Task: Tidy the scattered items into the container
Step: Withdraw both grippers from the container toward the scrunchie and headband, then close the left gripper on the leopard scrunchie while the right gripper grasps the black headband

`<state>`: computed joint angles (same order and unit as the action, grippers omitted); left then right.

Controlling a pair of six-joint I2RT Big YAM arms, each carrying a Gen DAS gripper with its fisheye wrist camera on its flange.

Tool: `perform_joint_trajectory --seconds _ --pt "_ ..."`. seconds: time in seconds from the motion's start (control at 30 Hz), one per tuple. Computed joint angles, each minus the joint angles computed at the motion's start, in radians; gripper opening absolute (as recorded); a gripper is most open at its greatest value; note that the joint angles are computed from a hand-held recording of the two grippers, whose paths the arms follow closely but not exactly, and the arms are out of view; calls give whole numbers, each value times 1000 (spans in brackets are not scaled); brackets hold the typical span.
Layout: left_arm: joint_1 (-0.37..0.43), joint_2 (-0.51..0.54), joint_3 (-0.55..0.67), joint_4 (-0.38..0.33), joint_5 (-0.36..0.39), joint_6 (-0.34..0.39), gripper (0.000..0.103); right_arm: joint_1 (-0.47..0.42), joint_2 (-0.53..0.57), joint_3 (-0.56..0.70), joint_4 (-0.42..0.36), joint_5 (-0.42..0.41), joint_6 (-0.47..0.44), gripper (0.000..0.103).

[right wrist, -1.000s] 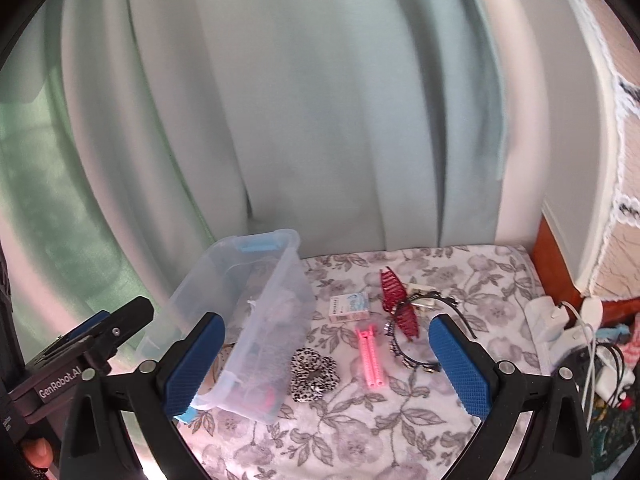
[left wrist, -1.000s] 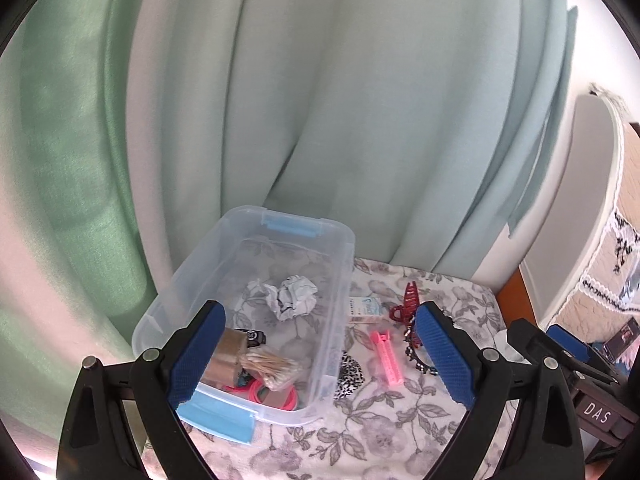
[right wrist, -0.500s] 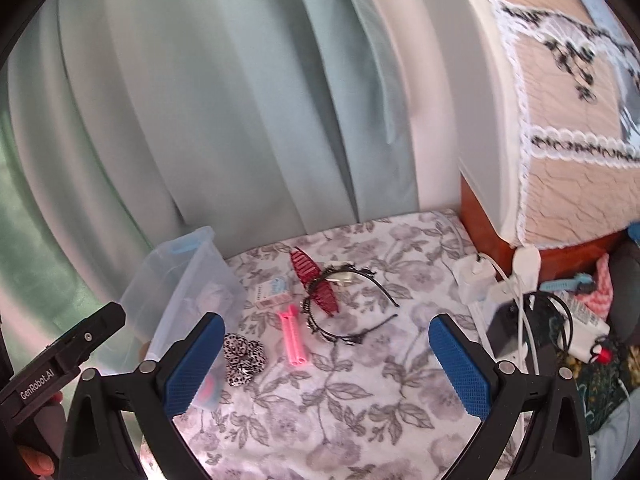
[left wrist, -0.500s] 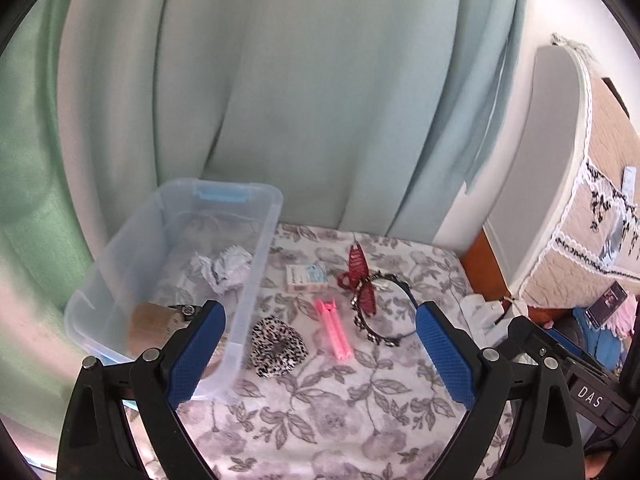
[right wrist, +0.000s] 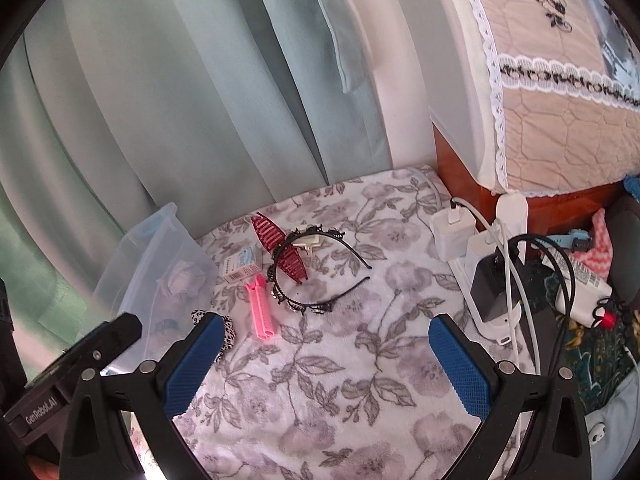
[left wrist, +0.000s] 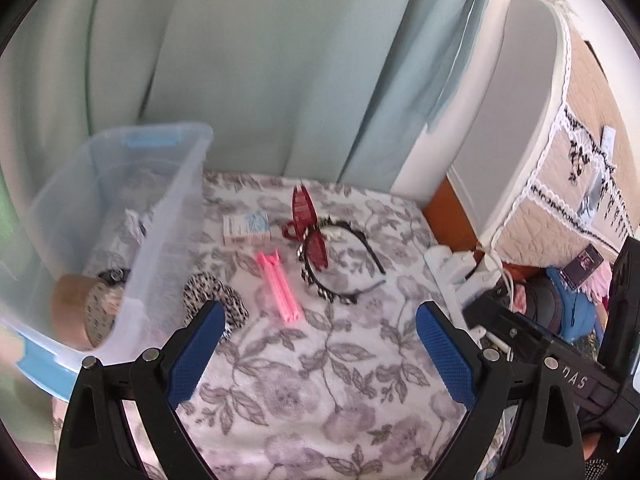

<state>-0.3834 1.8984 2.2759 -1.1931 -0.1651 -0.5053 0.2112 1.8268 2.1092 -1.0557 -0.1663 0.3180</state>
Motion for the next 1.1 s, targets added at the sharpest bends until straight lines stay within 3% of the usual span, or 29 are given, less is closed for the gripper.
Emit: perform_joint_trajectory --seconds 0.1,0.33,0.47,0.77,1.1 --pt "2 16 -3 -34 9 -12 96 -5 8 -6 -8 -3 6 103" --pt "1 60 23 -120 -108 -130 96 -11 40 -6 -40 -31 -3 103" --pt "7 84 34 -140 -123 -164 96 -9 64 7 -62 -58 -25 103" --pt "13 155 95 -177 -115 -132 92 -5 106 26 -92 -98 -58 103" --pt "25 223 165 -233 -165 -134 88 2 169 98 -142 -118 -81 103"
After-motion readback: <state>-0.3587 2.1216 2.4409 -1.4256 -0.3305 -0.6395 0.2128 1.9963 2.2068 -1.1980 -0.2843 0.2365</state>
